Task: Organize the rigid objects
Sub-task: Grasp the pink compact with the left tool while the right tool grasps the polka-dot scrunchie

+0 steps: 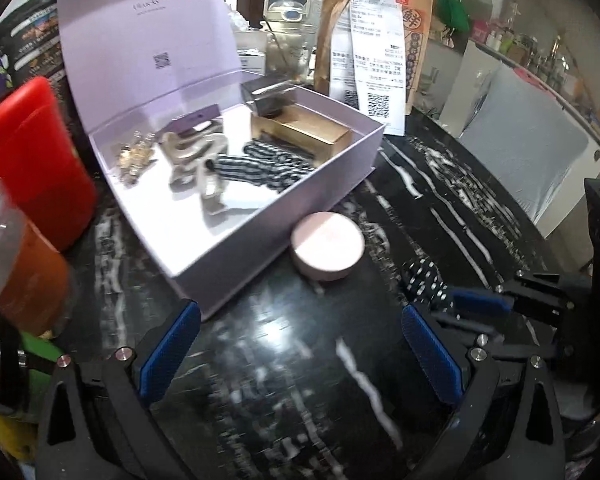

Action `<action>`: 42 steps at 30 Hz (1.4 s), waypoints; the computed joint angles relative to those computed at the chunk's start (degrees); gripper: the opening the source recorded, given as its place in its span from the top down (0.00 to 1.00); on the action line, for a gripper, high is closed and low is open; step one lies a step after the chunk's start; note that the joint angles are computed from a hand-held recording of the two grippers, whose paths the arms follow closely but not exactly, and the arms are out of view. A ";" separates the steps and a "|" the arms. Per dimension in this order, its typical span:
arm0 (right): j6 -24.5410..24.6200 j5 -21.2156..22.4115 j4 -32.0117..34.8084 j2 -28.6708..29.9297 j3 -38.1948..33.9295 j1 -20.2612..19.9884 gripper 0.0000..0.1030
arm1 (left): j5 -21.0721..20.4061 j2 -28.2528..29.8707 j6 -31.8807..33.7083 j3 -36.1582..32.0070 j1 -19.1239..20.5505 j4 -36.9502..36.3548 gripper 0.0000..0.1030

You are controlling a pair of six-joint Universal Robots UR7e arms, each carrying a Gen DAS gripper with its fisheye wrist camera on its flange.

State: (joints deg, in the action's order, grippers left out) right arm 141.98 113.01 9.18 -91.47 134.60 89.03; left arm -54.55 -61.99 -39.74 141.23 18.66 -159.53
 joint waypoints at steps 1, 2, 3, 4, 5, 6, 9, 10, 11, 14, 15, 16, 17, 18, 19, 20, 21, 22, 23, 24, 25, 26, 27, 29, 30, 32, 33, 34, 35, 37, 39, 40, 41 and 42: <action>-0.63 0.10 -0.04 -1.38 0.06 -1.27 0.76 | 0.10 0.98 -0.63 -0.21 -0.01 -1.11 0.01; -1.08 0.18 -0.10 -2.29 0.14 -2.02 0.76 | 0.13 1.57 -1.18 -0.35 0.04 -1.73 0.01; -1.56 0.17 -0.19 -3.18 0.25 -2.75 0.76 | -0.01 2.31 -1.85 -0.60 0.20 -2.51 0.01; -2.15 0.07 -0.44 -4.11 0.34 -3.64 0.76 | -0.18 3.12 -2.78 -0.91 0.43 -3.43 0.03; -3.01 -0.21 -0.98 -5.25 0.60 -4.68 0.76 | -0.23 3.65 -3.40 -1.08 0.55 -4.11 0.08; -3.91 -0.89 -1.46 -6.32 0.87 -5.91 0.76 | -0.10 4.44 -4.48 -1.38 0.64 -4.81 0.17; -4.69 -4.34 0.40 -8.33 0.46 -9.44 0.76 | -0.01 6.63 -6.06 -2.67 1.21 -5.30 0.18; -4.91 -5.17 0.59 -8.94 0.44 -10.43 0.76 | 0.10 7.59 -6.20 -3.28 1.46 -5.38 0.19; -5.73 -6.07 1.26 -10.23 0.61 -11.65 0.76 | 0.30 8.26 -6.23 -3.62 1.55 -5.60 0.23; -7.02 -7.73 1.90 -11.46 0.62 -13.49 0.76 | 1.97 10.14 -7.34 -5.19 1.85 -4.20 0.23; -6.96 -7.95 1.98 -11.34 0.51 -13.53 0.76 | 2.29 10.61 -7.58 -5.64 2.09 -3.90 0.23; -7.08 -8.43 2.22 -11.52 0.53 -13.89 0.76 | 2.38 11.08 -7.77 -6.21 2.48 -3.38 0.23; -7.35 -9.18 2.61 -11.83 0.53 -14.55 0.76 | 2.47 11.40 -8.00 -6.55 2.70 -3.11 0.24; -7.43 -9.77 2.87 -11.84 0.43 -15.02 0.76 | 2.64 11.76 -8.15 -6.81 2.88 -3.10 0.28; -7.42 -10.20 3.12 -11.73 0.25 -15.32 0.76 | 2.92 12.12 -8.43 -7.14 3.04 -2.75 0.30; -7.53 -10.57 3.33 -11.78 0.18 -15.62 0.76 | 3.78 12.56 -8.59 -7.54 2.83 -2.10 0.31; -7.65 -10.85 3.44 -11.76 0.13 -15.85 0.76 | 4.15 12.91 -8.48 -7.94 2.79 -1.56 0.36; -7.66 -10.96 3.41 -11.57 0.05 -15.88 0.76 | 4.89 13.29 -8.59 -8.30 2.58 -1.00 0.40; -7.85 -11.24 3.48 -11.48 -0.02 -16.09 0.76 | 5.38 13.62 -8.66 -8.51 2.40 -0.84 0.49; -7.98 -11.31 3.41 -11.41 0.00 -16.14 0.76 | 5.65 13.83 -8.65 -8.68 2.31 -0.69 0.51; -7.98 -11.24 3.27 -11.27 -0.04 -16.07 0.76 | 5.71 14.02 -8.37 -8.80 2.19 -0.73 0.51; -7.95 -11.15 3.23 -11.27 -0.01 -16.00 0.76 | 5.70 14.16 -7.99 -8.77 2.04 -1.02 0.51; -7.87 -10.87 3.16 -11.17 -0.05 -15.76 0.76 | 5.59 14.22 -7.58 -8.69 1.89 -1.27 0.51; -8.01 -10.60 3.02 -11.31 0.08 -15.61 0.76 | 5.02 14.16 -7.10 -8.60 1.66 -1.44 0.51; -8.05 -10.36 2.90 -11.36 0.16 -15.45 0.76 | 4.62 13.85 -7.10 -8.30 1.49 -1.44 0.51; -8.02 -9.83 2.72 -11.46 0.33 -15.10 0.76 | 3.61 13.12 -7.18 -7.59 0.91 -1.15 0.51; -8.02 -9.44 2.61 -11.57 0.48 -14.82 0.76 | 3.06 12.79 -7.23 -7.21 0.63 -1.22 0.51; -8.00 -9.11 2.52 -11.65 0.62 -14.56 0.76 | 2.44 12.33 -7.34 -6.68 0.25 -1.25 0.51; -8.02 -8.96 2.51 -11.74 0.75 -14.43 0.76 | 1.92 11.83 -7.66 -6.05 -0.29 -1.15 0.51; -8.06 -8.63 2.58 -12.02 1.18 -14.11 0.76 | 0.72 10.85 -8.31 -4.81 -1.24 -1.28 0.51; -8.19 -8.31 2.50 -12.39 1.67 -13.82 0.76 | -0.09 9.90 -9.09 -3.79 -2.16 -0.82 0.51; -8.30 -8.26 2.53 -12.62 2.01 -13.70 0.76 | -0.42 9.48 -9.45 -3.36 -2.62 -0.54 0.51; -8.35 -8.35 2.65 -12.83 2.32 -13.64 0.76 | -0.86 8.87 -9.90 -2.71 -3.27 -0.13 0.51; -8.35 -8.43 2.72 -12.95 2.59 -13.58 0.76 | -1.25 8.26 -10.46 -2.11 -3.95 0.39 0.51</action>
State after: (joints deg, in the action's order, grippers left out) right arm 133.63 104.58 11.90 -104.42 137.19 75.45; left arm -55.80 -53.73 -50.21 139.12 14.71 -159.14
